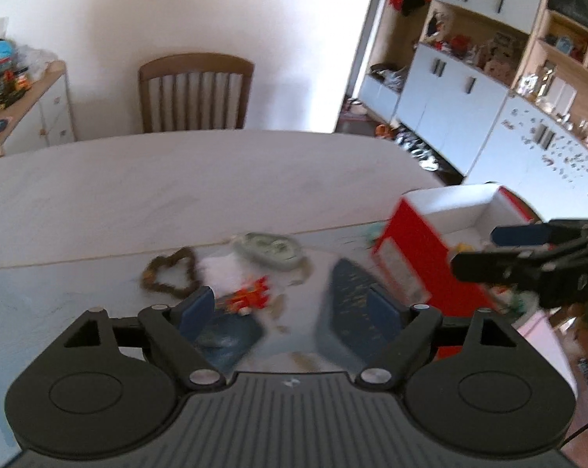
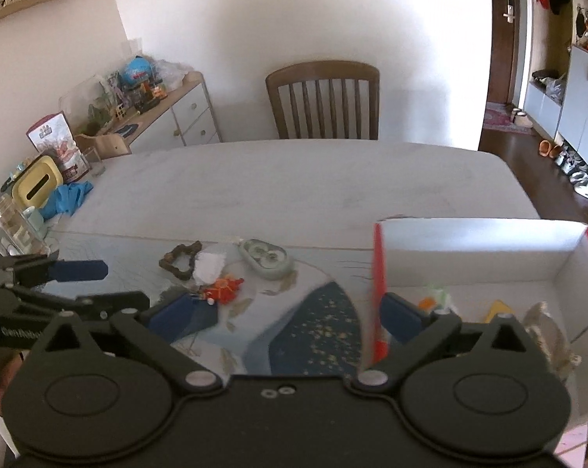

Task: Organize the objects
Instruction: 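Withdraw both tools from the shoebox back to the pile, then grasp the black bag with left tool while right tool grasps white bag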

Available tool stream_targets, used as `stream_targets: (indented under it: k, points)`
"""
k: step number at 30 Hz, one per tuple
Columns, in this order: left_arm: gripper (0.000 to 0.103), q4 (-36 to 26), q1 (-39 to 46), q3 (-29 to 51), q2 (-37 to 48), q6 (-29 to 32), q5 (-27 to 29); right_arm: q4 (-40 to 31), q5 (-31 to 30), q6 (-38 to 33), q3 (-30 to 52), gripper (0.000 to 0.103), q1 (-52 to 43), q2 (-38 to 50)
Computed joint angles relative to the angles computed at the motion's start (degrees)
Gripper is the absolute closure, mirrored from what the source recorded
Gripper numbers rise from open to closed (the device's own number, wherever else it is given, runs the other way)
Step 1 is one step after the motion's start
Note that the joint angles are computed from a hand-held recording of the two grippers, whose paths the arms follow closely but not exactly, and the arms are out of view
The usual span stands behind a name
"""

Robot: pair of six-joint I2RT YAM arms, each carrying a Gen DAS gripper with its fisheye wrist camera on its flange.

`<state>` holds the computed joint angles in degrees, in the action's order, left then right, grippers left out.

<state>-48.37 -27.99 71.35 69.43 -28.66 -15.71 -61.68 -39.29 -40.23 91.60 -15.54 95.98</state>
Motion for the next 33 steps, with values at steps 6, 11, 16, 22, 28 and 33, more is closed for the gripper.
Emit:
stream_targets:
  k: [6, 11, 16, 22, 28, 33]
  points:
    - [0.0, 3.3, 6.49, -6.78, -3.57, 4.9, 3.6, 4.06, 4.02, 5.16, -3.33, 0.001, 6.7, -0.72]
    - [0.0, 6.46, 10.39, -10.72, -3.65, 7.64, 5.73, 7.38, 7.51, 8.59, -4.54, 0.001, 11.65, 0.02]
    - [0.0, 11.26, 13.6, -14.89, -3.44, 8.81, 8.4, 8.1, 8.59, 11.5, -2.93, 0.002, 15.45, 3.07]
    - [0.0, 16.31, 15.89, -18.1, -1.92, 9.51, 10.88, 10.45, 11.5, 14.85, -1.72, 0.002, 19.9, 6.44]
    - [0.0, 18.88, 16.71, -19.47, 1.21, 9.53, 11.38, 12.17, 14.54, 16.42, 0.06, 0.004, 24.05, 10.09]
    - [0.0, 22.08, 16.79, -21.04, 2.41, 10.71, 11.27, 11.69, 15.89, 16.38, 1.82, 0.009, 26.74, 13.22]
